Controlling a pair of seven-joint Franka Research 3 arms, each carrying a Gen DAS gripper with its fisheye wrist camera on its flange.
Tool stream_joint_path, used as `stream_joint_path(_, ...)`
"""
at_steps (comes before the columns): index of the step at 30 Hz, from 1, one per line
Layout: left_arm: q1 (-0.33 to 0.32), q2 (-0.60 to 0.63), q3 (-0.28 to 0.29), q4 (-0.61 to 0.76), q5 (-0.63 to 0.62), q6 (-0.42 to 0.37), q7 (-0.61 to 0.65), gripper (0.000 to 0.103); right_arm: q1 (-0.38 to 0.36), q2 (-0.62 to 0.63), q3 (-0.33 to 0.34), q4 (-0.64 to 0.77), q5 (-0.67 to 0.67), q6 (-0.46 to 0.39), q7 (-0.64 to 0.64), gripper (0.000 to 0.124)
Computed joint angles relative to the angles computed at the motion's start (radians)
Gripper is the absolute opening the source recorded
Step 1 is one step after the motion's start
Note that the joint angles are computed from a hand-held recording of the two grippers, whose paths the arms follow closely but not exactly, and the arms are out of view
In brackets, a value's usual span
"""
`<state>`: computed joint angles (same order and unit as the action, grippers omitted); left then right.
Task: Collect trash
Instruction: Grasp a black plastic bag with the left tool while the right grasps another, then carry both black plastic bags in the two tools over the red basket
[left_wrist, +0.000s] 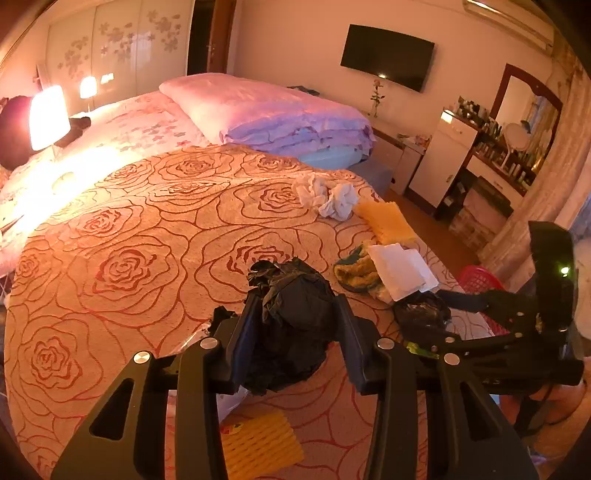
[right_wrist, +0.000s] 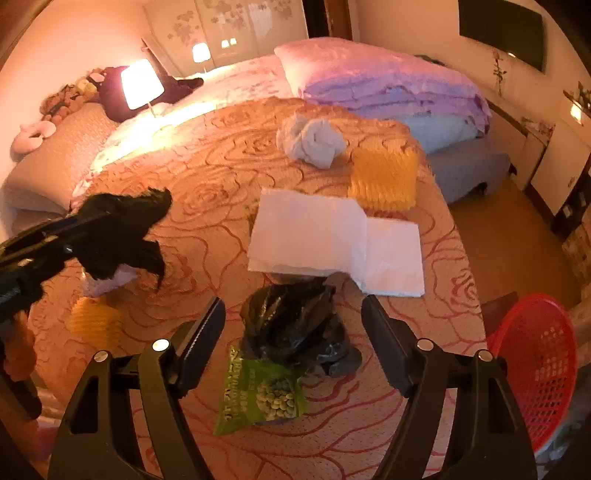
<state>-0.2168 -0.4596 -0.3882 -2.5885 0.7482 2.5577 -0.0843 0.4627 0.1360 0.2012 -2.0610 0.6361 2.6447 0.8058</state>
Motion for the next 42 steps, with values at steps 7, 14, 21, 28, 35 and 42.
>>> stream_joint_path(7, -0.004, -0.002, -0.002, -0.002, -0.001, -0.003, -0.007, 0.039, 0.004, 0.007, -0.004, -0.003, -0.044, -0.017, 0.029, 0.045)
stream_joint_path(14, -0.007, -0.011, -0.009, -0.002, 0.005, -0.020, -0.016, 0.039, -0.003, -0.037, 0.003, -0.032, 0.031, -0.023, -0.044, 0.041)
stream_joint_path(21, -0.015, -0.024, -0.018, 0.014, 0.015, -0.052, -0.015, 0.039, -0.005, -0.096, -0.013, -0.050, 0.156, -0.027, -0.112, 0.041)
stream_joint_path(28, -0.017, -0.025, -0.022, 0.036, 0.037, -0.065, -0.010, 0.039, -0.003, -0.123, -0.030, -0.062, 0.215, 0.014, -0.138, 0.041)
stream_joint_path(35, -0.011, 0.016, -0.017, 0.077, 0.056, -0.053, -0.001, 0.039, -0.012, -0.116, -0.042, -0.064, 0.224, 0.061, -0.113, 0.041)
stream_joint_path(42, -0.006, 0.108, -0.009, 0.155, 0.102, -0.024, 0.023, 0.040, -0.034, -0.111, -0.051, -0.060, 0.233, 0.088, -0.096, 0.041)
